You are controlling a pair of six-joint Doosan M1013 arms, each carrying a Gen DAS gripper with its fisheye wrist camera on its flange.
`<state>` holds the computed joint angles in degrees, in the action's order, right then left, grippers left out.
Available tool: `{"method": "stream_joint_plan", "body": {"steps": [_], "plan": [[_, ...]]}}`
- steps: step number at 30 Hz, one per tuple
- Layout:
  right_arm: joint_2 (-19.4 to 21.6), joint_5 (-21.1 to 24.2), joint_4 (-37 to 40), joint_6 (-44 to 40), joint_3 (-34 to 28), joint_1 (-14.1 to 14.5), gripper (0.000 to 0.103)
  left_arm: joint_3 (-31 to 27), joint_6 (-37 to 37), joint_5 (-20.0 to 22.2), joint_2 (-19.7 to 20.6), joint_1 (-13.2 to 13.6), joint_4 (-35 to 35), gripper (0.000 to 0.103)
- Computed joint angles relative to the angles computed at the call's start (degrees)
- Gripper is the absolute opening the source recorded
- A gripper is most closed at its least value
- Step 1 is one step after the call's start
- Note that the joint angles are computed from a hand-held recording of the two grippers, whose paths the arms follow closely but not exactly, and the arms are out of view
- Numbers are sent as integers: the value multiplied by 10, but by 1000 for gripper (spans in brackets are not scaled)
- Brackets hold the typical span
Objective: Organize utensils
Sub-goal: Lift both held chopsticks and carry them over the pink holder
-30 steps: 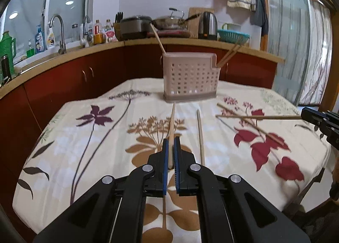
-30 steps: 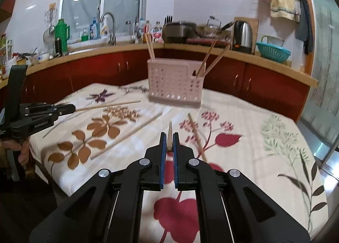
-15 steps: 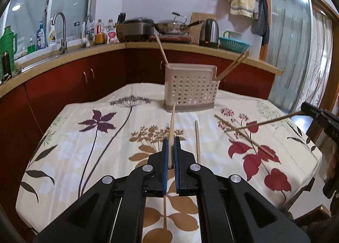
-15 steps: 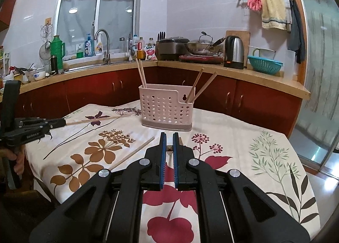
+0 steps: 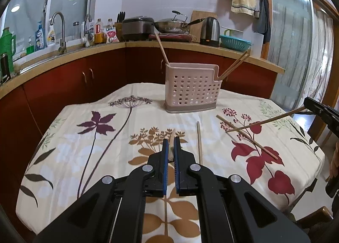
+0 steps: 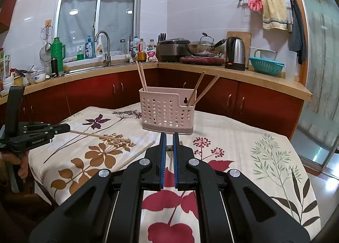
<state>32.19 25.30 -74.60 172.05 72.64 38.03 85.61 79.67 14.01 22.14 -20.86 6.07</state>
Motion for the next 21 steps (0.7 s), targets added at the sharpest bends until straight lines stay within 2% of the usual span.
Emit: {"method": "stream_joint_plan", "body": {"steps": [10, 16, 21], "plan": [[32, -14, 85, -105, -73, -18, 6, -49, 61, 9, 22, 6, -51, 6], [53, -28, 95, -124, -116, -28, 6, -88, 112, 6, 40, 11, -93, 6], [72, -35, 90, -127, -149, -35, 7, -122, 126, 5, 59, 13, -105, 6]]}}
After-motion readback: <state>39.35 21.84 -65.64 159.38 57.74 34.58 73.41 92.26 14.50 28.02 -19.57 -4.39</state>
